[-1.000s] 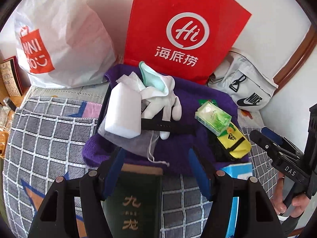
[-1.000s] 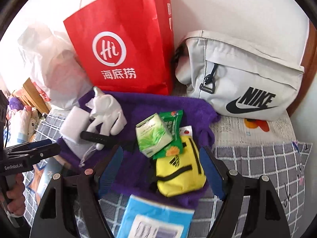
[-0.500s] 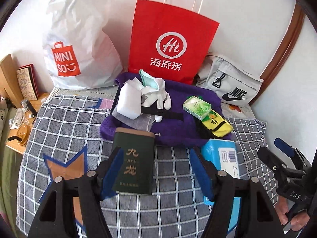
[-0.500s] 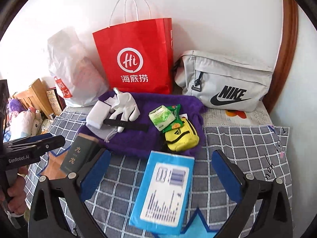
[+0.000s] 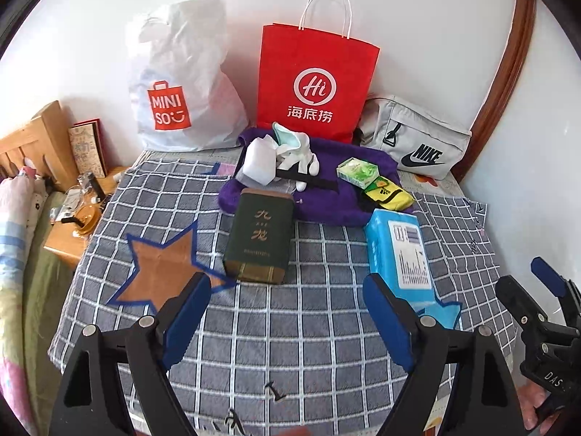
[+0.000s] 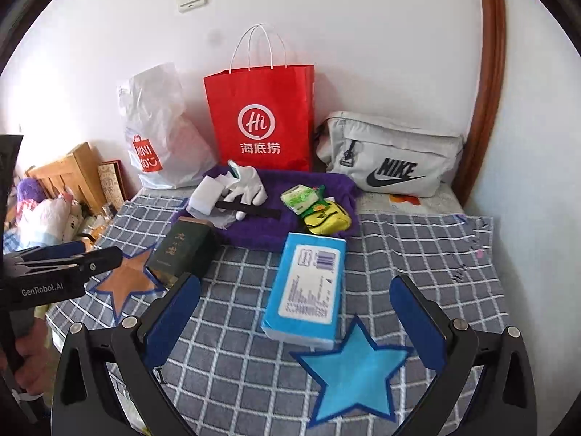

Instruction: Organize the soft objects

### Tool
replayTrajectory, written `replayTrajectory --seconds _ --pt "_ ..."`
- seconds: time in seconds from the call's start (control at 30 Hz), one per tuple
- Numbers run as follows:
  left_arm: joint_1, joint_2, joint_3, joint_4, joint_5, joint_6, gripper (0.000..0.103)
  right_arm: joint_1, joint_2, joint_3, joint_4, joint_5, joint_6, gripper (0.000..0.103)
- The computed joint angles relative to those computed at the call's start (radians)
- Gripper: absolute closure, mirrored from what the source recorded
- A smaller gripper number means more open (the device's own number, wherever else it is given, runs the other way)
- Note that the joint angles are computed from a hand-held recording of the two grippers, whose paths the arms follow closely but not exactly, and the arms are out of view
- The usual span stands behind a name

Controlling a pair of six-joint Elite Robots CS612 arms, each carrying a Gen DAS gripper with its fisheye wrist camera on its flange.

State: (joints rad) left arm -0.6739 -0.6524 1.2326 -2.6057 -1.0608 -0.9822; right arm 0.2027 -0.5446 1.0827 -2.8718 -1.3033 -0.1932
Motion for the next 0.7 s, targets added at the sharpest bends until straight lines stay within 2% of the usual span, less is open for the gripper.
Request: replayTrajectory --seconds 0.13,0.37,0.53,0.7 --pt "-0.030 -0.021 0.035 0.008 0.049 -0.010 0.018 -0.005 -0.060 0.118 -0.078 -0.016 0.009 0.000" --pt "-0.080 -0.059 0.094 0.030 0.152 -0.042 0.018 -0.018 -0.132 0.256 -0.154 -0.013 0.018 0.000" --pt "-0.107 -0.079 0.130 -0.014 0.192 -0.043 0.018 -0.031 -0.172 0.328 -0.222 0.002 0.032 0.000" --pt "-0.128 -0.085 0.130 -0.011 0.227 -0.036 0.018 -0.040 -0.192 0.366 -0.258 0.008 0.032 0.000"
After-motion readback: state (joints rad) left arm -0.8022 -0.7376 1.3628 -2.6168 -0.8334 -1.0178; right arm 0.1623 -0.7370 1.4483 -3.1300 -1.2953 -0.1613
